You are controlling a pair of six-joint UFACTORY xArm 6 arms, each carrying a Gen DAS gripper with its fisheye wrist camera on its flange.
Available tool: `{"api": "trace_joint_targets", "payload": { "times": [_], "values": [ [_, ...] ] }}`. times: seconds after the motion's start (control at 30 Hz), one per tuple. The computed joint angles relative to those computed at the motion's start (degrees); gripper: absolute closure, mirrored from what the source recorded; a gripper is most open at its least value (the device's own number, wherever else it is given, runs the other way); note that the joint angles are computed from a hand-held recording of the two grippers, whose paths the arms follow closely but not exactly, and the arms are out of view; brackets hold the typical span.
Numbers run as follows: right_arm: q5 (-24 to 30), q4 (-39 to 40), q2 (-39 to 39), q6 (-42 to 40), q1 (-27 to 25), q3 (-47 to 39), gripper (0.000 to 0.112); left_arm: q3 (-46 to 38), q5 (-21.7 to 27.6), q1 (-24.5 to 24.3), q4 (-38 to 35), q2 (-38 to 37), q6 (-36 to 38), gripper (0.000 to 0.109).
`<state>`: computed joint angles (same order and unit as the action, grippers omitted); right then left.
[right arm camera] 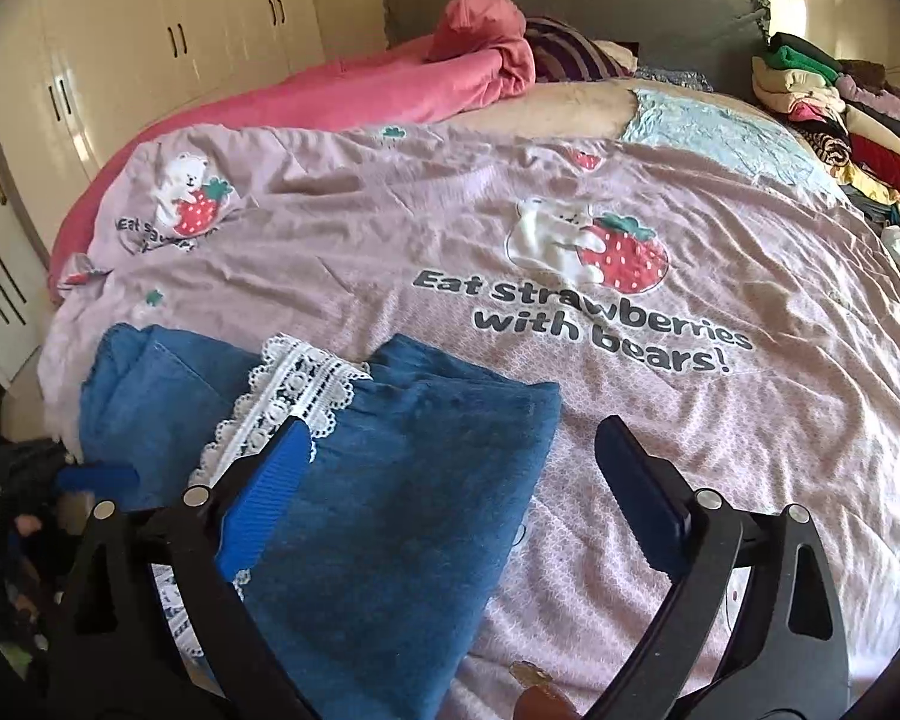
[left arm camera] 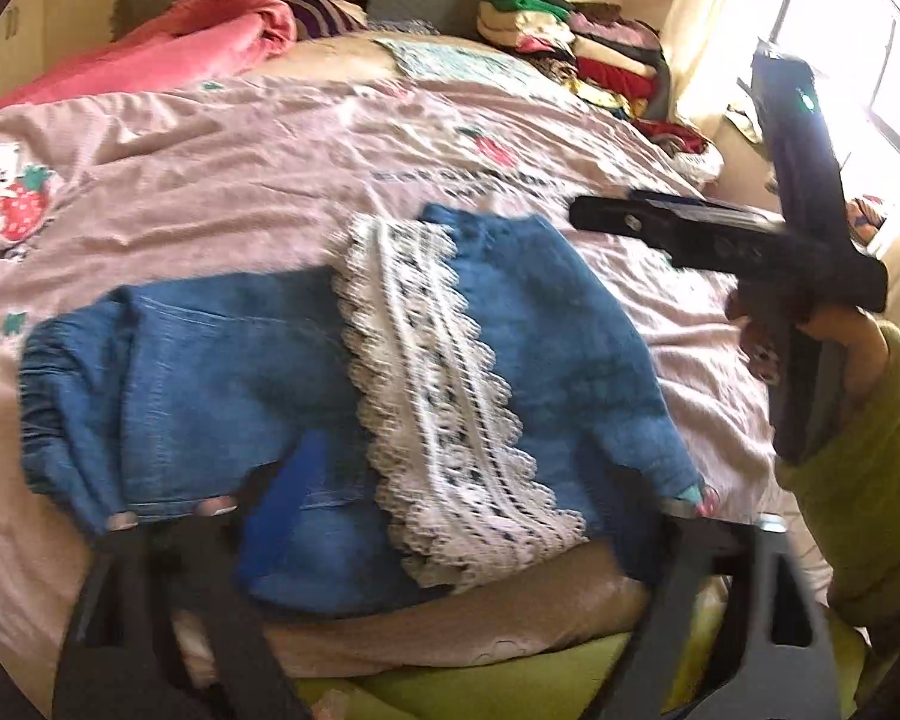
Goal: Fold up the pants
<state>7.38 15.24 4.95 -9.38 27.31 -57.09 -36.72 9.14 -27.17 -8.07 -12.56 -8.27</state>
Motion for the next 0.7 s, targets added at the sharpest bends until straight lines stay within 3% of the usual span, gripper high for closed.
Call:
{"api": "trace_joint_targets", "payload": {
  "times": [0.3,0.7],
  "values": [
    [0.49,1.61,-1.04,-2.18,1.92,-0.68,0.019,3.04,0.6,4.93,14.36,-5.07,-13.74,0.016],
    [4.71,3.01,2.16,-7.7,6.5,-7.83,0.019,6.34,3.37,9.69,24.57,-10.15,-23.58,0.015]
  ]
}}
